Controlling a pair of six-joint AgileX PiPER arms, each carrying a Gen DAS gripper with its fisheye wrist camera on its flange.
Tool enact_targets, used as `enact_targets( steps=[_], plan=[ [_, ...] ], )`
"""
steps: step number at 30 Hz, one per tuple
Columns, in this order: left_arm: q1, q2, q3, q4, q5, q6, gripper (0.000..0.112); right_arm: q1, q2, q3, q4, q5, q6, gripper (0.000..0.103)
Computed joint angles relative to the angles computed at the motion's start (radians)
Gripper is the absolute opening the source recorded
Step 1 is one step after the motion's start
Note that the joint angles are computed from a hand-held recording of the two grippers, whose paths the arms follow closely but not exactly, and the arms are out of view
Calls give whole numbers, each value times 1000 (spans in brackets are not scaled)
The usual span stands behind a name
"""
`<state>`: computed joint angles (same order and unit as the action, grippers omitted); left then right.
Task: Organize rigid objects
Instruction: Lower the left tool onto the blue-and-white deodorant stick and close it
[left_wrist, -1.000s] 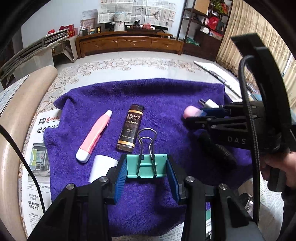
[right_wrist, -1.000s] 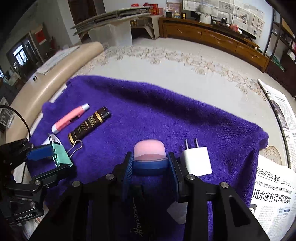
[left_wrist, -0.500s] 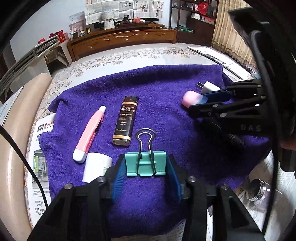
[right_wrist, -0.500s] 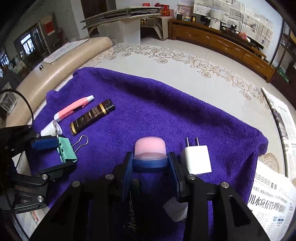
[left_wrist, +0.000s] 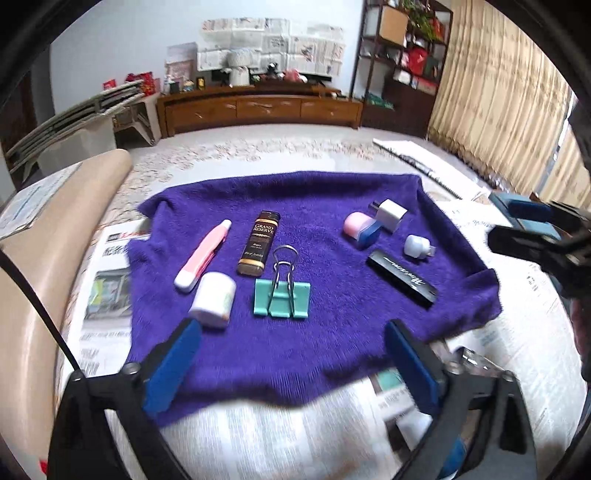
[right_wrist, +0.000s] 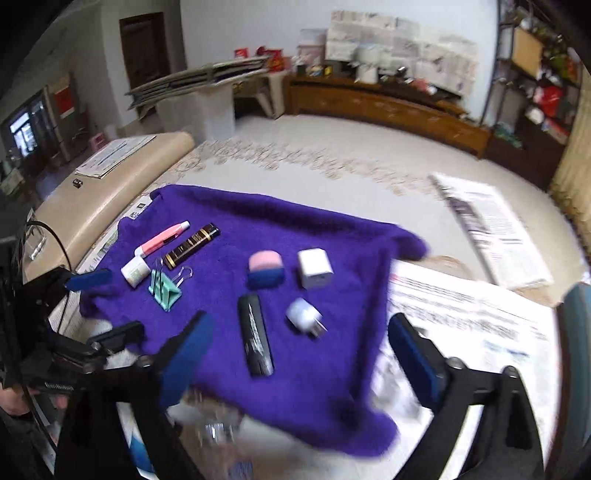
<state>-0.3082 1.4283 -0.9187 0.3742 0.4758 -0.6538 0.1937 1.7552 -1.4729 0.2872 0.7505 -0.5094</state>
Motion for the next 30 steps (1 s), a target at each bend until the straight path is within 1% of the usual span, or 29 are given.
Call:
enact_targets(
  steps=[2, 4, 5, 6, 8, 9, 11, 13, 15, 17, 20, 22, 24, 26, 27, 29, 30],
  plan=[
    [-47, -46, 35, 59, 24, -107, 103, -8, -83, 75, -55, -22, 39, 103],
    [-58, -70, 59, 41, 27, -127, 103, -21, -163, 146, -74, -33, 54, 103],
    [-83, -85, 74, 43, 40, -166, 103, -30, -195, 173, -75, -34, 61, 103],
    [-97, -90, 81, 46, 44, -191, 103, -48, -234, 205, -62, -25, 52, 103],
    [-163, -107, 112, 97, 73, -310, 103, -80, -284, 251, -22, -18, 28, 103],
    [-179, -106, 115, 109, 83, -336, 103, -88, -309, 279, -12, -22, 30, 103],
    [-247, -107, 131, 169, 123, -451, 103, -104, -347, 328, -1, -27, 26, 103],
    [-292, -113, 150, 201, 139, -536, 103, -130, -385, 381, 39, -34, -8, 103],
    [-338, -111, 163, 243, 161, -620, 103, -159, -404, 414, 86, -24, -62, 103],
    [-395, -102, 168, 288, 208, -711, 103, -200, -412, 440, 142, -8, -116, 103],
    [-450, -97, 175, 342, 243, -824, 103, -265, -401, 454, 217, 29, -196, 103],
    [-485, -90, 166, 368, 268, -870, 103, -309, -382, 447, 252, 59, -238, 103],
    [-515, -64, 140, 384, 298, -888, 103, -355, -369, 436, 294, 93, -268, 103],
    [-542, -37, 109, 389, 306, -892, 103, -383, -363, 426, 316, 120, -292, 103],
    [-557, -28, 93, 395, 322, -893, 103, -400, -364, 424, 331, 129, -309, 103],
    [-585, 20, 35, 393, 382, -878, 103, -414, -364, 422, 343, 139, -319, 103],
    [-587, 34, 20, 387, 389, -873, 103, -421, -359, 417, 345, 151, -326, 103]
  ],
)
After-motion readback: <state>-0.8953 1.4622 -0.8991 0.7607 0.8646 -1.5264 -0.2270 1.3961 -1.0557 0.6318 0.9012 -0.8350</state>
